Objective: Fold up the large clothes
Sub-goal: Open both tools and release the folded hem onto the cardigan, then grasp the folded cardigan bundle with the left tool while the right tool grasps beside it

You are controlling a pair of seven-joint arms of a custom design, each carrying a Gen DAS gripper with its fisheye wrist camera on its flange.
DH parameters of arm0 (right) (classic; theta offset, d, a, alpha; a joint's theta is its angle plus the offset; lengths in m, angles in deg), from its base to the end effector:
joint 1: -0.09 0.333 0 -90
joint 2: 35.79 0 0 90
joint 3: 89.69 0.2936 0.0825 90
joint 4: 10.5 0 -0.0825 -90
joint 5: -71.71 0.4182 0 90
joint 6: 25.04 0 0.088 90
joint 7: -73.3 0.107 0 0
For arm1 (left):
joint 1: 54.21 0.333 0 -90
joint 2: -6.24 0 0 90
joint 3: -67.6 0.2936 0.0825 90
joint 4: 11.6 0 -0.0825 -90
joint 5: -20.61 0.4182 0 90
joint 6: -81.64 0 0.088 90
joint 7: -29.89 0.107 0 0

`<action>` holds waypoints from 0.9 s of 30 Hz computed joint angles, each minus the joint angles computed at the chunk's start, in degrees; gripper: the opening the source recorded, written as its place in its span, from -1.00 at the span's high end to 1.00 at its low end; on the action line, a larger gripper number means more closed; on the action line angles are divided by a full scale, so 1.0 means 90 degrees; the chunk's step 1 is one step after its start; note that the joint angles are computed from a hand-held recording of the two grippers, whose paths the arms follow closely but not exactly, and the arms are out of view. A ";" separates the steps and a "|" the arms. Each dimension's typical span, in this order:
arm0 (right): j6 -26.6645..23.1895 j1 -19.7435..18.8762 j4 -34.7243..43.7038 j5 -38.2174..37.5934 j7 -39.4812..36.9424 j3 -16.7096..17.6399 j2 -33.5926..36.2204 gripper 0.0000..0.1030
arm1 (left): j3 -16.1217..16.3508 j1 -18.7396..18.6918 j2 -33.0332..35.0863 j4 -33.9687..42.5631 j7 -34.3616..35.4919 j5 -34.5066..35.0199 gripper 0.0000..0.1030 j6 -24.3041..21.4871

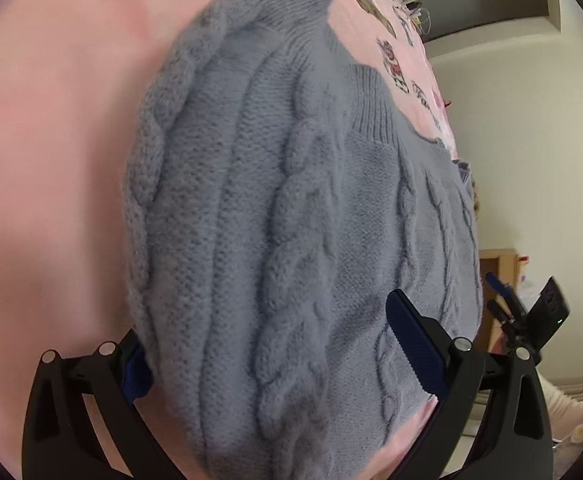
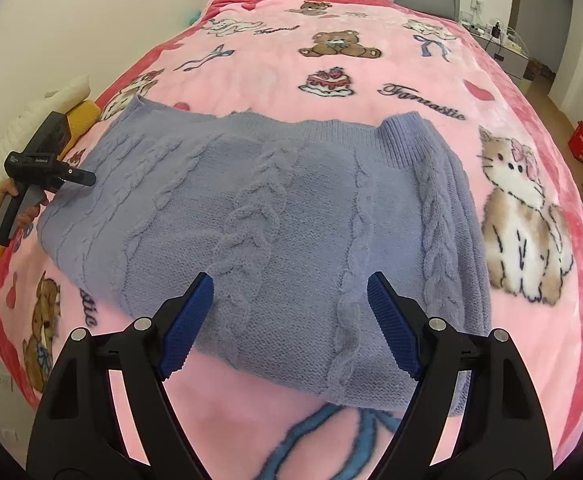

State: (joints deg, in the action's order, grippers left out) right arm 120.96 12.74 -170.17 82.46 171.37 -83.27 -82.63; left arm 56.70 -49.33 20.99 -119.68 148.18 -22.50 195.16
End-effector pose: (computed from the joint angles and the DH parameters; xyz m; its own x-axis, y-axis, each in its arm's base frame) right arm 0.3726 0.1230 0.4647 0.1030 -0.9807 -0.1662 -0.8518 -0.0007 -0.5238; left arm 0.6221 -0.1048 0.3378 -0.1892 -0.7260 0.6612 -0.9779 0.2007 -0.0594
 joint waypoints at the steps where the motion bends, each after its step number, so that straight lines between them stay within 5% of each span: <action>1: 0.0003 -0.0007 -0.0025 -0.0001 0.0008 -0.0002 -0.0025 -0.47 | -0.0007 0.0048 0.0010 -0.0031 0.0047 -0.0189 -0.89 0.0002; 7: 0.0012 -0.0132 -0.0213 -0.0055 0.0104 0.0001 -0.0235 -0.48 | 0.0067 0.0006 -0.0211 -0.0312 0.0251 0.0024 -0.48 0.0177; 10: 0.0014 -0.0266 -0.0296 -0.0113 0.0203 0.0018 -0.0331 -0.49 | 0.0137 0.0068 -0.0165 -0.0201 0.0200 0.0175 -0.09 -0.0041; 12: 0.0072 -0.0415 -0.0365 -0.0166 0.0313 0.0015 -0.0415 -0.55 | 0.0098 0.0150 -0.0079 -0.0071 0.0346 -0.0047 0.40 -0.0440; 23: 0.0283 -0.1280 -0.0384 -0.0577 0.0326 -0.0260 -0.0272 -0.75 | 0.0066 0.0111 -0.0053 -0.0200 0.0185 -0.0105 0.41 -0.0353; 25: 0.0386 -0.1246 -0.0216 -0.0499 -0.0007 -0.0552 0.0138 -0.75 | 0.0104 0.0144 -0.0124 -0.0300 0.0210 -0.0117 0.41 -0.0358; 27: 0.0256 -0.0762 0.0168 0.0222 -0.0796 -0.1399 0.0806 -0.74 | 0.0123 0.0134 -0.0187 -0.0373 0.0182 -0.0110 0.41 -0.0315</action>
State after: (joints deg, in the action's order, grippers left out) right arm 123.26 5.88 -168.66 84.45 164.20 -95.86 -75.37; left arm 57.81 -48.12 19.30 -123.04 149.82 -23.49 192.33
